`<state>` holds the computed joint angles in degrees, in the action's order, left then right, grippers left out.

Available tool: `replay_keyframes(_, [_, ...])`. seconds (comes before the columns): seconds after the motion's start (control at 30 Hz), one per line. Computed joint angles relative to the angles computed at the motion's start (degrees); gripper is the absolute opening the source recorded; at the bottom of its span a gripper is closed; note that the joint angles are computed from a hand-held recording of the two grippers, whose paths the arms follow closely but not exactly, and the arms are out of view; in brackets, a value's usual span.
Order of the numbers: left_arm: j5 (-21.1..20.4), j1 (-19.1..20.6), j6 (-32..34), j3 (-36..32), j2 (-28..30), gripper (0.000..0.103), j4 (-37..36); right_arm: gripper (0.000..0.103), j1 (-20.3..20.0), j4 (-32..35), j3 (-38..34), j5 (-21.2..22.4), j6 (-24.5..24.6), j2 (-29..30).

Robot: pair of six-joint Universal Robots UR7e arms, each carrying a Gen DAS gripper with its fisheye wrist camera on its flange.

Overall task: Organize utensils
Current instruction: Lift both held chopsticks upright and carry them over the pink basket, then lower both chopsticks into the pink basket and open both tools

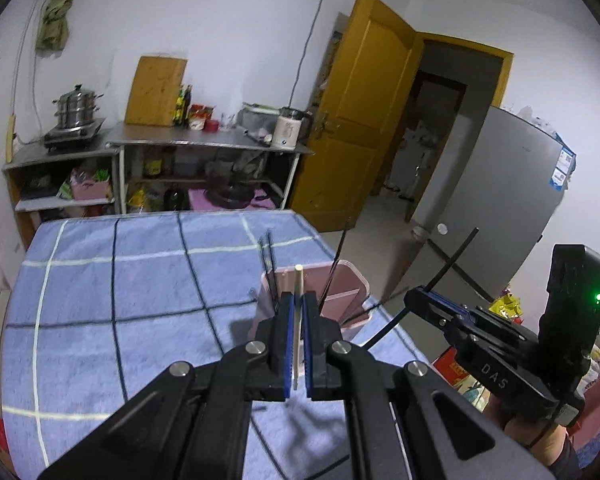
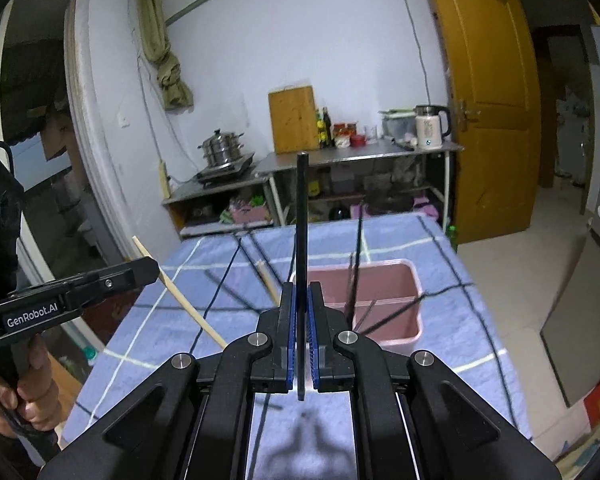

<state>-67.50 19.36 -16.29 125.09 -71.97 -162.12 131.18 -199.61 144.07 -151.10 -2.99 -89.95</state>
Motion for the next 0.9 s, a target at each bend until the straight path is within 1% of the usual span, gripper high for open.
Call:
replay_keyframes(0.2, [0.0,0.1,2.4,-4.6,3.8,0.004,-1.8,0.005,-1.0,-4.6,-2.6,0.5,-5.2,0.5])
replay_keyframes(0.43, [0.2,1.1,5.1,-8.3,8.5,0.004,-3.7,0.005,-4.0,-8.0,-4.4,2.5,-9.3,1.2])
replay_keyframes(0.53, [-0.7,1.8,5.8,-8.9,10.2,0.004,-3.9,0.005,-5.9,-9.6,-4.2,3.7,-10.6,1.7])
replay_keyframes(0.73, [-0.9,3.0,6.7,-9.5,13.3,0.004,-3.3,0.005,-10.5,-10.5,-2.7,6.8,-10.5,2.2])
replay_keyframes(0.9, [-1.4,3.6,7.1,-9.9,15.0,0.004,-2.7,0.005,-13.6,-9.8,-1.4,9.4,-9.9,1.7])
